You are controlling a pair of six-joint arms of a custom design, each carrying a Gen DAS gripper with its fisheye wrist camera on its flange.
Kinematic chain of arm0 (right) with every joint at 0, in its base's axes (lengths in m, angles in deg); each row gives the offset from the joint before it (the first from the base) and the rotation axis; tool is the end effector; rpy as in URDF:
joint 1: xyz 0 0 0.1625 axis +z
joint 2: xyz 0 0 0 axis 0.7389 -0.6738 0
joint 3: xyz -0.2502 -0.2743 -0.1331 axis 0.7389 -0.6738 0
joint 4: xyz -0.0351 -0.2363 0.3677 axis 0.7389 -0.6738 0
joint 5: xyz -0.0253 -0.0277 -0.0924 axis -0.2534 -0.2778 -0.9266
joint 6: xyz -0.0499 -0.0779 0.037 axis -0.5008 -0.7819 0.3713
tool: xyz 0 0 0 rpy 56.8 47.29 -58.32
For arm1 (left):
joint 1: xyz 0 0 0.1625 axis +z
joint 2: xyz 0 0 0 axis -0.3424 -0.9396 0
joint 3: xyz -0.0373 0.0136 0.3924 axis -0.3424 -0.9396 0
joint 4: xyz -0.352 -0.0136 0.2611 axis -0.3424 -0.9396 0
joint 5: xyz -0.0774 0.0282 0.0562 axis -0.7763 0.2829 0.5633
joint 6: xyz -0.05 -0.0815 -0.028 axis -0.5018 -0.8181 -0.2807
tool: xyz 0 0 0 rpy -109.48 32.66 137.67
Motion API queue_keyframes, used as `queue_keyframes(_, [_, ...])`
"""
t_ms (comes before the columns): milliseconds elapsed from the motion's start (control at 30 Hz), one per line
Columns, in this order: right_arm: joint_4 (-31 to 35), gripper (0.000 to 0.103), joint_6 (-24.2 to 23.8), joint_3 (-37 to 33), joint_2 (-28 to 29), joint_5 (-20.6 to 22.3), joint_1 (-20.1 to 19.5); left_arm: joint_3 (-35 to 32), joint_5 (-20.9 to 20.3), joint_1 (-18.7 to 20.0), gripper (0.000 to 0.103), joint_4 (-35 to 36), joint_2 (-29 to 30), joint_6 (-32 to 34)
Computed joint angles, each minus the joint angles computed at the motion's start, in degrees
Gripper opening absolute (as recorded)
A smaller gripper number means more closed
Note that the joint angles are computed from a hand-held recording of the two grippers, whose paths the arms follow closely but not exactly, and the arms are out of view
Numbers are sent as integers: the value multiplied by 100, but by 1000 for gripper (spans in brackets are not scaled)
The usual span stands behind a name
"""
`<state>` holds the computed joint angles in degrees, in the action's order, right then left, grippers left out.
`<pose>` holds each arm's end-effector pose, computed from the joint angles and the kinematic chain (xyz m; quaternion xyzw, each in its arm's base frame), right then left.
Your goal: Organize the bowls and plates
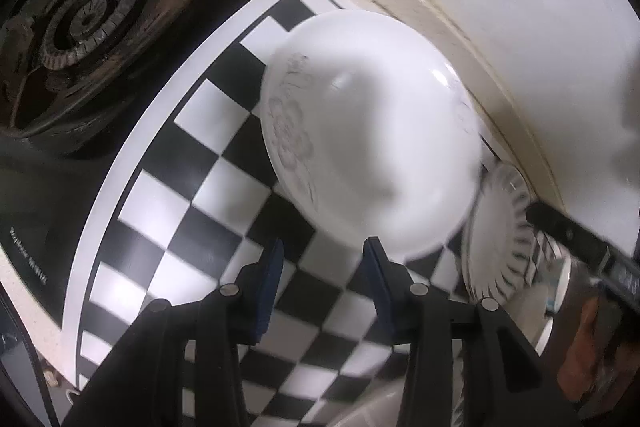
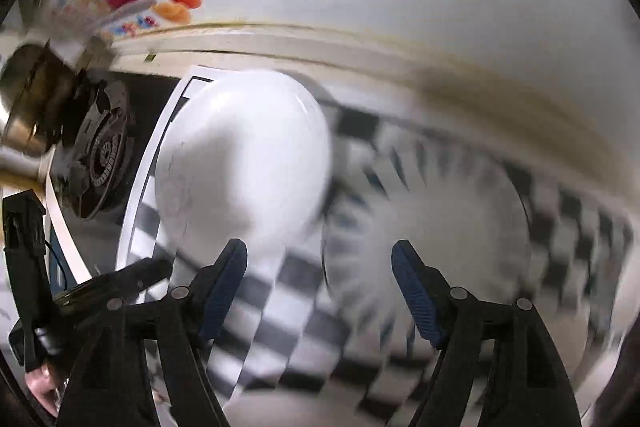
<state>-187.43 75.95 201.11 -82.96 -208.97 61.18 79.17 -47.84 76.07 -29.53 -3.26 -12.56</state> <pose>0.2325 -0.4594 0.0903 -0.0736 -0.9426 0.1378 0.2950 -0.0972 -0.4507 0.1928 0.0335 0.9753 -0.0187 0.2175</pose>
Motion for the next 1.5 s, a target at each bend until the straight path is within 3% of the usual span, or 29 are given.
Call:
queue_keyframes(67, [10, 77, -461, -328, 276, 142, -241, -110, 72, 122, 39, -117, 251, -35])
queue_keyframes(267, [93, 76, -1024, -959, 817, 472, -758, -404, 220, 324, 39, -361, 829, 35])
queue_keyframes(500, [165, 46, -1347, -1224, 1155, 719, -1070, -688, 403, 462, 38, -569, 1239, 241])
queue_keyframes(533, [131, 38, -1411, -1218, 1143, 844, -1095, -735, 416, 489, 38, -547, 1254, 311])
queue_keyframes(700, [87, 34, -1440, -1237, 1236, 728, -1044, -791, 670, 513, 30, -522, 1253, 437])
queue_keyframes(967, [402, 32, -1604, -971, 1060, 1373, -1072, -548, 833, 591, 29, -359, 814, 668])
queue_keyframes(1200, [375, 36, -1374, -1018, 1037, 1898, -1325, -575, 873, 676, 30, -478, 788, 1128])
queue_keyframes(1367, [245, 29, -1454, -890, 972, 1364, -1149, -660, 857, 769, 29, -591, 816, 1203])
queue_keyframes(1400, [204, 24, -1427, -846, 947, 1313, -1140, -667, 881, 780, 28, -570, 797, 1236])
queue_keyframes(1500, [0, 23, -1411, -693, 853, 1362, -1128, -649, 897, 780, 27, -540, 693, 1329])
